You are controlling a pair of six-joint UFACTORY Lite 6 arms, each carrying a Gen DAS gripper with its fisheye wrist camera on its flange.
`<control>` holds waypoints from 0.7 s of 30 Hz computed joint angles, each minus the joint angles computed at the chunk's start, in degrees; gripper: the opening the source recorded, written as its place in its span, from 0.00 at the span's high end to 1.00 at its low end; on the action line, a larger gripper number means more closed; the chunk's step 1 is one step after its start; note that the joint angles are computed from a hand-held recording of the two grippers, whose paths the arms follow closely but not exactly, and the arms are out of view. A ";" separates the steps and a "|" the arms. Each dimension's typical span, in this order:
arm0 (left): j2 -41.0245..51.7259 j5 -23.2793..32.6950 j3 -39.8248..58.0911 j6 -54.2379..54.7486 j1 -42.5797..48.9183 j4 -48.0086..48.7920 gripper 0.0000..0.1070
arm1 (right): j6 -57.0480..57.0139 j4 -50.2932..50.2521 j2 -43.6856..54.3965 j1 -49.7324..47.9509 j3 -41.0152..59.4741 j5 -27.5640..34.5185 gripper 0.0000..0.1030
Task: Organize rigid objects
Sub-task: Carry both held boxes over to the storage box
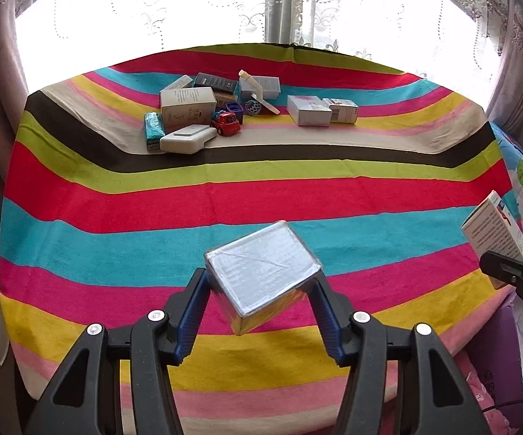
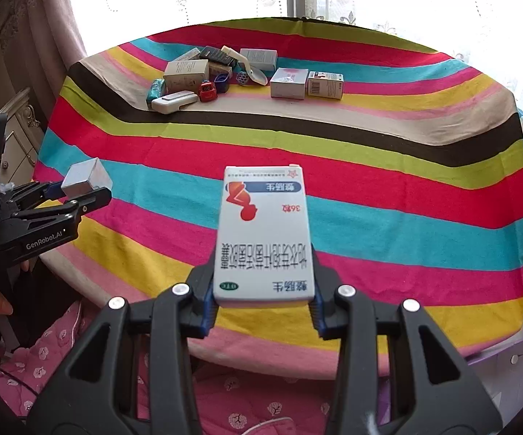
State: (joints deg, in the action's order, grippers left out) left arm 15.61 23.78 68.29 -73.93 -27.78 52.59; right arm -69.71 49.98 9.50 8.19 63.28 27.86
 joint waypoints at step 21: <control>10.32 11.35 22.94 13.98 -18.21 -7.17 0.47 | -16.57 7.59 -9.94 -25.34 -8.41 11.86 0.57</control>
State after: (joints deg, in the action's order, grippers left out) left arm 25.93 35.13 91.23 -59.95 -46.00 45.41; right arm -86.28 57.57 -0.44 -17.15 54.86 39.72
